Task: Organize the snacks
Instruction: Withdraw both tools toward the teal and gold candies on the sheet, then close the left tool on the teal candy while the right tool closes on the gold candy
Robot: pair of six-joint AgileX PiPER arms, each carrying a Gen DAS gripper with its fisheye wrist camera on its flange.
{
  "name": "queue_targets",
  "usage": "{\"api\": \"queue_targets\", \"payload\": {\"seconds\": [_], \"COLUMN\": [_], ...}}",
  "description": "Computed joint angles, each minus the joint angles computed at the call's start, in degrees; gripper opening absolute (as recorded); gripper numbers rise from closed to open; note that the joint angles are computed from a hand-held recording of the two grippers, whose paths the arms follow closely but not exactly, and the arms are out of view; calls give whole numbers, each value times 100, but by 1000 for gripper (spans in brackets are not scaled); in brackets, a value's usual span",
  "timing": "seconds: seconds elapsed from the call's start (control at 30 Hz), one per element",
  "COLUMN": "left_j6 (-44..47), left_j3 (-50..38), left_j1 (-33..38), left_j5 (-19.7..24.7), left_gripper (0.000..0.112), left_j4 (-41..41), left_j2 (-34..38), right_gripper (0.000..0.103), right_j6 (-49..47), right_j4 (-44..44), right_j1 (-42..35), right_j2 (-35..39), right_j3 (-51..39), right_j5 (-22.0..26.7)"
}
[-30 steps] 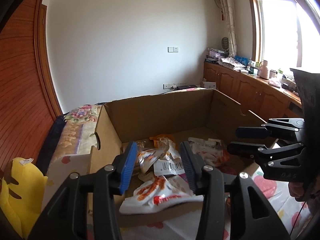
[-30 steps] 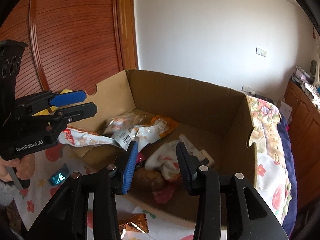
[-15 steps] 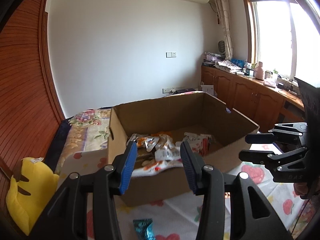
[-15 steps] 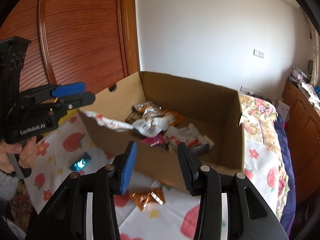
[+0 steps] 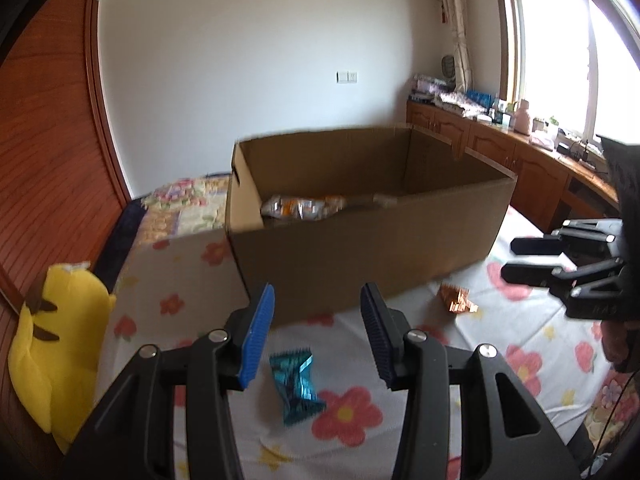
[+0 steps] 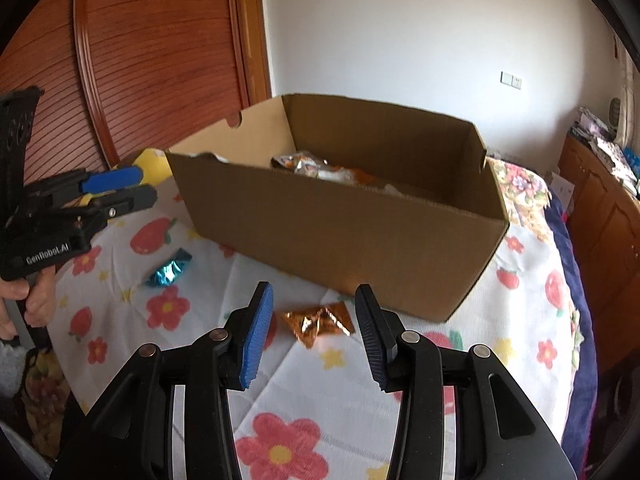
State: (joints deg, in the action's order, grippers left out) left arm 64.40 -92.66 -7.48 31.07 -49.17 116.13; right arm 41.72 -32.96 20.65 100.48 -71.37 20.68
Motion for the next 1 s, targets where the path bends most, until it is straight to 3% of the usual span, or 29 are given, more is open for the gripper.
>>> {"api": "queue_targets", "payload": {"seconds": [0.3,0.73,1.0], "left_j6": [-672,-1977,-1929], "left_j3": [11,-1088,-1138], "left_j1": [-53,73,149], "left_j5": [-1,945,1014], "left_gripper": [45,31,30], "left_j4": [708,1674,1628], "left_j2": [341,1161,1247], "right_gripper": [43,43,43], "right_j6": [404,-53,-528], "right_j4": [-233,360,894], "right_j1": [6,-123,-185], "right_j2": [-18,246,539], "right_j3": [322,371,103], "right_j5": [-60,-335,-353]}}
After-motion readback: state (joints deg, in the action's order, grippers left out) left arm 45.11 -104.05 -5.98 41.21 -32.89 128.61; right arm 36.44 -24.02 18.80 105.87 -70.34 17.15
